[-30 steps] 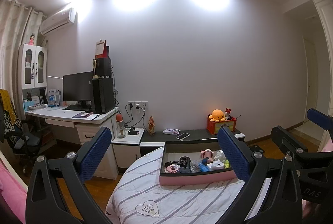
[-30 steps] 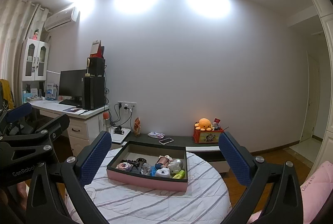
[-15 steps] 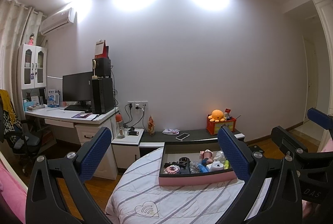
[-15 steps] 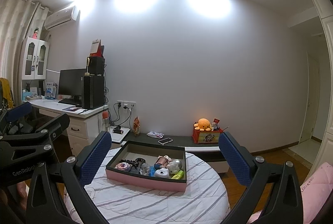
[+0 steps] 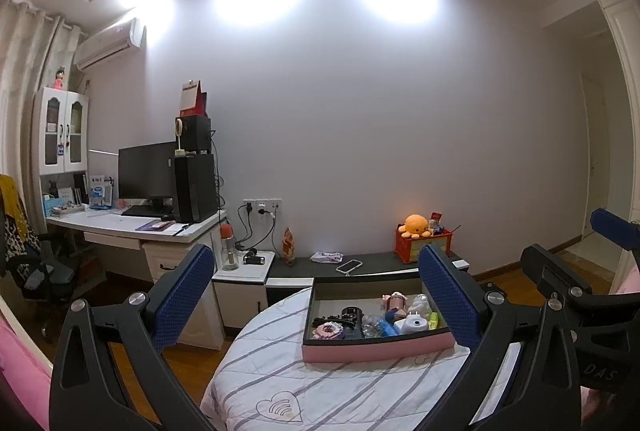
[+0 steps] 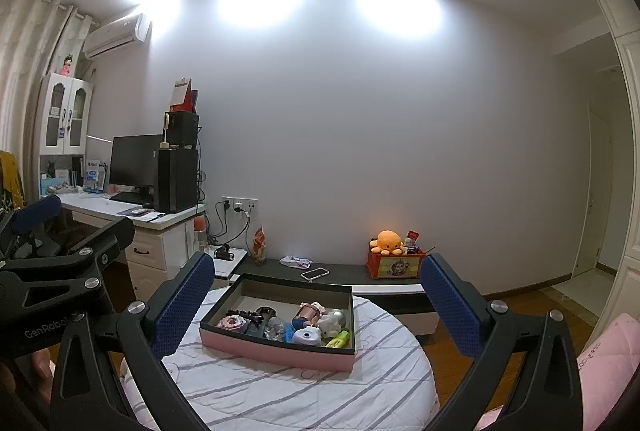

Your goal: Organize rigid objects

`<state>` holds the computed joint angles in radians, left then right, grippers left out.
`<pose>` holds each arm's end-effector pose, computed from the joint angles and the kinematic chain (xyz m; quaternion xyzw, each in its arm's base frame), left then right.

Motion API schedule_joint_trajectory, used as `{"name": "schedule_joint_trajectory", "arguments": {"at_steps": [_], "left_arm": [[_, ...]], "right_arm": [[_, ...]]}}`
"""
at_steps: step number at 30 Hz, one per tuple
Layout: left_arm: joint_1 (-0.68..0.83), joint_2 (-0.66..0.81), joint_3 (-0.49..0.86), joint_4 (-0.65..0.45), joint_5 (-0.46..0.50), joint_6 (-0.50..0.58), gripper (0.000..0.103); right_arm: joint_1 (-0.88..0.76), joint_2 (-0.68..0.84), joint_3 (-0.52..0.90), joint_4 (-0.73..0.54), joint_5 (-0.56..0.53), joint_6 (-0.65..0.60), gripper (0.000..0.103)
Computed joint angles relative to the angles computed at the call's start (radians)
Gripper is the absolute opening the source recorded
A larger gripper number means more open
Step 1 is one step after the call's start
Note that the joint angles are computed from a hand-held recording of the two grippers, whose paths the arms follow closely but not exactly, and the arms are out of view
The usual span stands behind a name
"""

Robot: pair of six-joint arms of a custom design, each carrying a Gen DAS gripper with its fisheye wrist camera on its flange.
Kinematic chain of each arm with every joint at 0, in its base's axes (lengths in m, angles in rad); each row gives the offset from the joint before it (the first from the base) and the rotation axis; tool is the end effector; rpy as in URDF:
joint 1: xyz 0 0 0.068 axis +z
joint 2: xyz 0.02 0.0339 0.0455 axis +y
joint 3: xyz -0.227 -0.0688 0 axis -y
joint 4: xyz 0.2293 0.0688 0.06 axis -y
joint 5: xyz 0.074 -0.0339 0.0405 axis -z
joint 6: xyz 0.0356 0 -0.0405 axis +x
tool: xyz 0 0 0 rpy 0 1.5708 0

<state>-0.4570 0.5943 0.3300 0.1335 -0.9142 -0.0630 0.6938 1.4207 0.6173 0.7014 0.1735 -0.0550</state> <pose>0.1595 -0.0470 0.2261 -0.1533 0.7185 0.1685 0.6571 0.2322 0.1852 0.2035 -0.2164 0.7095 0.1486 0.6540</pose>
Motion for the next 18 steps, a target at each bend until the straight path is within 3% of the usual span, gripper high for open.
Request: {"name": "schedule_joint_trajectory", "arguments": {"at_steps": [12, 18], "left_arm": [[-0.004, 0.026, 0.009, 0.000, -0.003, -0.014, 0.103], [-0.034, 0.011, -0.033, 0.104, -0.045, 0.056, 0.103]], "right_arm": [[-0.006, 0.024, 0.005, 0.010, -0.007, 0.001, 0.103], [-0.013, 0.024, -0.006, 0.026, -0.024, 0.003, 0.103]]}}
